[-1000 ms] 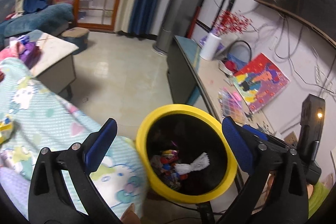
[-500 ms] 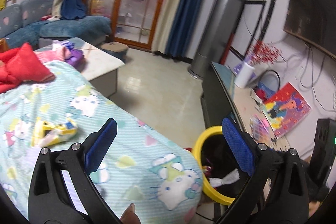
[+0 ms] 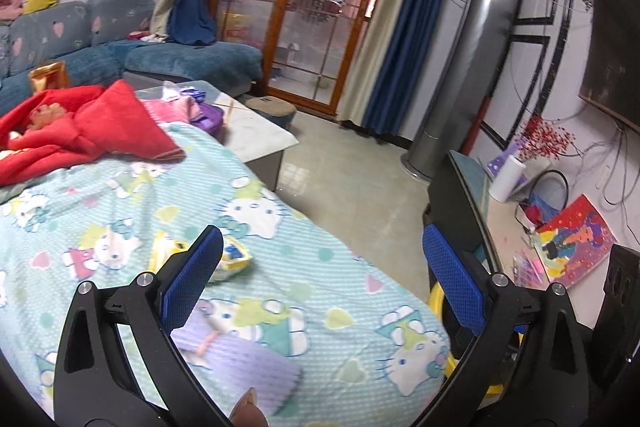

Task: Collect trash
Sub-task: 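Move both tools back over the yellow wrapper and foam net on the bed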

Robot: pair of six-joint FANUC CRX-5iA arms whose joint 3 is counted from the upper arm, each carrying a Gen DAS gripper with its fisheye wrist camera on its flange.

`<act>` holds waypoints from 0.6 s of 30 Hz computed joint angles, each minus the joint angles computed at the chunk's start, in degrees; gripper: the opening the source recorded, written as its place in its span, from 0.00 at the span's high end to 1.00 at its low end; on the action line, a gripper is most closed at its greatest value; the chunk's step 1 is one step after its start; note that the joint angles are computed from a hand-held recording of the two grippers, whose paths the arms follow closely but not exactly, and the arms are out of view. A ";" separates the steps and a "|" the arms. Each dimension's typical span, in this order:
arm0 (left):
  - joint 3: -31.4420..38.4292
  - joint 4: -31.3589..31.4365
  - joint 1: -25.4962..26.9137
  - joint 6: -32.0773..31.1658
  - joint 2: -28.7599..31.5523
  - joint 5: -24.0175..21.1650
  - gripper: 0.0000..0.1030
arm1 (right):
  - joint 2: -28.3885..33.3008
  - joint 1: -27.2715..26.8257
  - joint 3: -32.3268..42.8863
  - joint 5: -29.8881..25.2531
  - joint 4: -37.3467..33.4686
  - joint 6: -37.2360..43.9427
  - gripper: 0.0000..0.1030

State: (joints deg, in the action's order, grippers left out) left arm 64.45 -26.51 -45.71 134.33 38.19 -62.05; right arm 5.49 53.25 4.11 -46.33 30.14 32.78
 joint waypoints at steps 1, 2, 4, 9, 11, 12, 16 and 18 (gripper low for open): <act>-1.27 -0.42 0.13 0.54 -0.82 0.24 0.11 | 0.89 0.25 1.19 0.03 -0.80 1.42 0.43; -2.56 -0.94 0.30 1.04 -1.69 0.34 0.11 | 1.28 0.46 1.70 0.07 -1.23 2.16 0.43; -4.33 -1.54 0.64 1.64 -2.89 0.41 0.11 | 3.02 0.76 4.03 -0.24 -2.92 4.79 0.42; -9.78 -2.71 2.13 3.66 -6.51 0.63 0.11 | 7.20 1.42 10.01 -1.63 -7.56 10.91 0.41; -11.68 -2.63 3.19 4.25 -7.75 0.26 0.11 | 9.49 1.65 13.15 -2.62 -9.63 13.95 0.40; -12.32 -2.34 3.66 4.26 -8.14 0.09 0.11 | 10.35 1.74 14.50 -3.23 -10.98 15.70 0.40; -15.63 -1.20 5.68 4.75 -9.87 -0.26 0.11 | 14.27 2.05 20.30 -6.54 -14.69 21.58 0.39; -17.42 0.14 6.83 4.92 -10.59 0.14 0.11 | 16.08 2.28 22.80 -7.99 -15.90 23.70 0.38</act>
State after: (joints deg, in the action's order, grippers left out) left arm 47.03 -26.37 -38.88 139.26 27.60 -61.91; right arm 21.57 55.52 26.91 -54.32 14.24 56.48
